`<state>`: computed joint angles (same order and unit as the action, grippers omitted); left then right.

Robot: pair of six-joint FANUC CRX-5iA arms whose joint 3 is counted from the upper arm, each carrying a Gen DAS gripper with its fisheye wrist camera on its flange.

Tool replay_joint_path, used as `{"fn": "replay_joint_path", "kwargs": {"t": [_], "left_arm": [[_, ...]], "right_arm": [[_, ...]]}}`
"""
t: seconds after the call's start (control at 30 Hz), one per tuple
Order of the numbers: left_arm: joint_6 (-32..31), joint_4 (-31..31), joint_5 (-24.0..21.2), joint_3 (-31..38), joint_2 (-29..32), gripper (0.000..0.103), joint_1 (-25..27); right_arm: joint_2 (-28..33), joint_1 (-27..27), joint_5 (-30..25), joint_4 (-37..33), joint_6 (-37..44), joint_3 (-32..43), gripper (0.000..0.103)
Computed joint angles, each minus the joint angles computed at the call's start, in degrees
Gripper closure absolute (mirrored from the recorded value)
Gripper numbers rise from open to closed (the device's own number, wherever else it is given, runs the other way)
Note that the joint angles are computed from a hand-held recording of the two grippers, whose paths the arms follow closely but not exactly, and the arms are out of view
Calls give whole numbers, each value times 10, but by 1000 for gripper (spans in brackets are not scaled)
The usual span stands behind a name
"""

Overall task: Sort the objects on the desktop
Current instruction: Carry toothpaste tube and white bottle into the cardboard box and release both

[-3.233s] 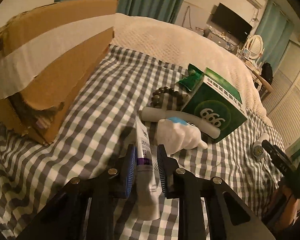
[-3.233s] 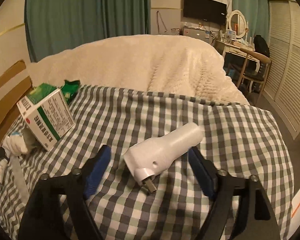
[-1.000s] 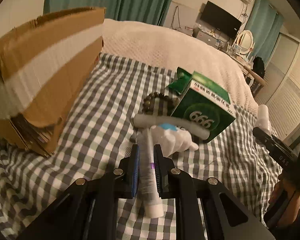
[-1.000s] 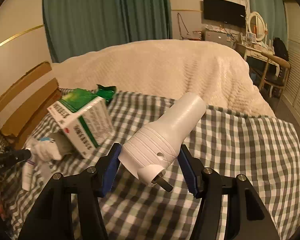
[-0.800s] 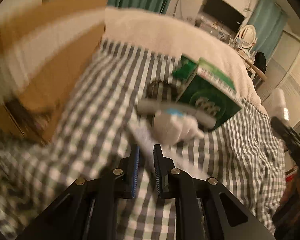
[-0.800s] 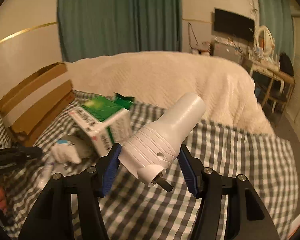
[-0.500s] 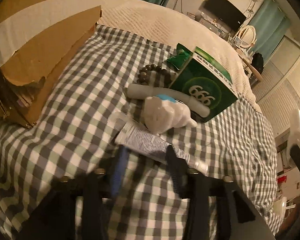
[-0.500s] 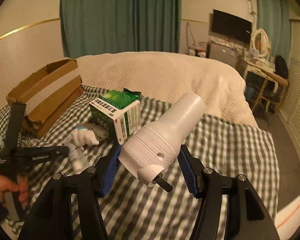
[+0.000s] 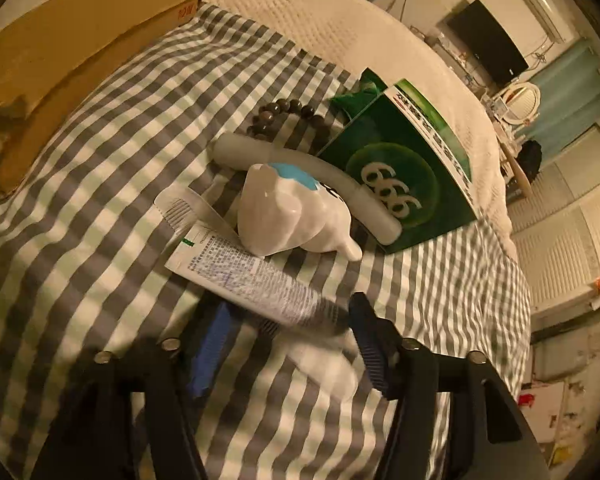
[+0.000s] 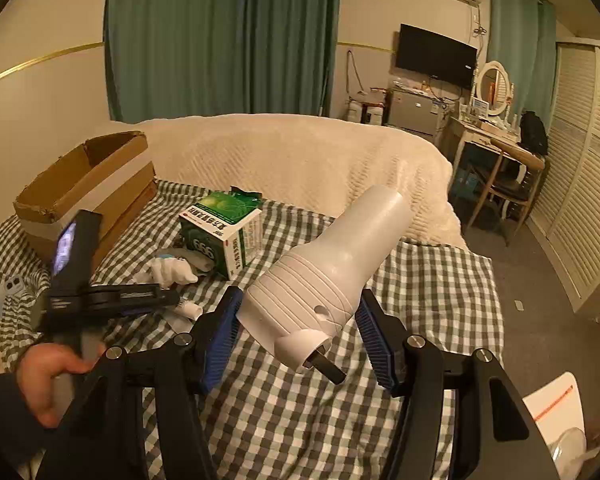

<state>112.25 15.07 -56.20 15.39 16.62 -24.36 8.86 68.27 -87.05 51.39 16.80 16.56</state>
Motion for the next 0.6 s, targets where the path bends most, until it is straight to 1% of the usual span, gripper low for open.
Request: {"fn": "replay_joint_path", "kwargs": {"t": [0.03,0.07,0.1,0.13,0.17,0.23,0.3,0.37,0.47,0.6], "left_arm": [[1,-9,0,7,4,40,-3],[-3,-18,-2,15,9,47,-6],[-14,-34,-4,22,12,56,-8],[-22,-39,-5,21,11,74,-7],[-32,-35,-8,17,9,84,-3],[-86,33,22,-40,-13,84,22],[-134,75,33,-77,-32,84,36],[-163,87,39,-99,-49,84,43],[-196,100,31,-118,-71,85,50],[-211,115,23,-125,-96,84,57]], "right_arm": [[-2,1,-5,0,-1,-1,46],[-2,3,-10,0,-1,-1,46],[-3,3,-14,-2,0,-1,46],[-4,4,-20,-5,0,-1,46],[-5,5,-25,-6,-2,-2,46],[-12,8,-33,-8,-10,-8,46],[-14,9,-38,-11,-14,-9,46],[-16,13,-45,-10,-18,-9,46],[-16,22,-54,-4,-19,-3,46],[-5,33,-68,1,-11,24,46]]}}
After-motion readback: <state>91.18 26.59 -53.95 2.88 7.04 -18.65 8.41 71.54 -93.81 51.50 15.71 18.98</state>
